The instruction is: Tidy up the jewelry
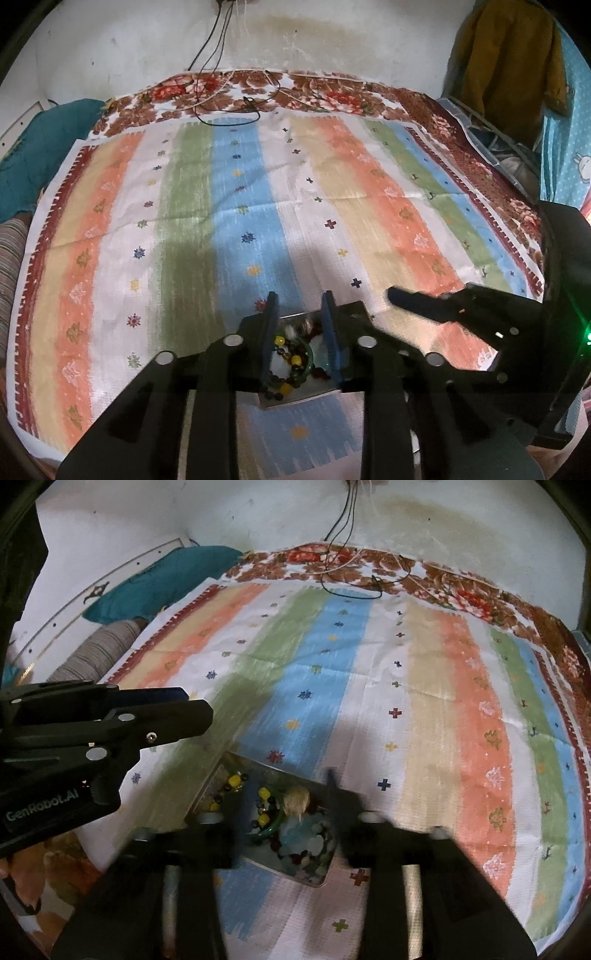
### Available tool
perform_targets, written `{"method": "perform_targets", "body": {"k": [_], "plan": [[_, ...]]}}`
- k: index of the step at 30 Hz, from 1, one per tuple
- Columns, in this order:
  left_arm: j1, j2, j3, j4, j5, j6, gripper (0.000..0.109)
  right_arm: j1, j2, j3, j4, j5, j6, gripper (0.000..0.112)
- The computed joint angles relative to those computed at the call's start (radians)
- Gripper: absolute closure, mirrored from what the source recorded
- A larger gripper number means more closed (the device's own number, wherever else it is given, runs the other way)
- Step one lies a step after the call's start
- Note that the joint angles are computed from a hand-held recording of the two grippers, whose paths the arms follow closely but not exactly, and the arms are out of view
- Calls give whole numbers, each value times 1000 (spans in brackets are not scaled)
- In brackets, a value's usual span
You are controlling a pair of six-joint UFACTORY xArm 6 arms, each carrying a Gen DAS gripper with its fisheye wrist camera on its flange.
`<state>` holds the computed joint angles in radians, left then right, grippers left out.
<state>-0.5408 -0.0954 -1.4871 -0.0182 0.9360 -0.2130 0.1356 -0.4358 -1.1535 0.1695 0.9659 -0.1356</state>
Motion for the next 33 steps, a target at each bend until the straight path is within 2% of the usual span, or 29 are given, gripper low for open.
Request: {"method": "perform_targets", "body": {"k": [5, 9, 18, 25, 33], "plan": [[9, -22, 20, -3, -4, -15, 71, -8, -22, 16, -11, 2, 8, 61], [14, -54, 52, -2, -8, -16, 55, -24, -51, 33, -4, 9, 5, 54], [-2, -132, 129, 18, -11, -5, 31, -60, -135, 82, 28, 22, -20, 43], [-20, -188, 186, 69, -30, -51, 18, -93, -185, 117, 72, 33, -49, 34], [-27, -250, 255, 63, -68, -35, 12, -122, -236, 149, 128, 35, -85, 25]]}}
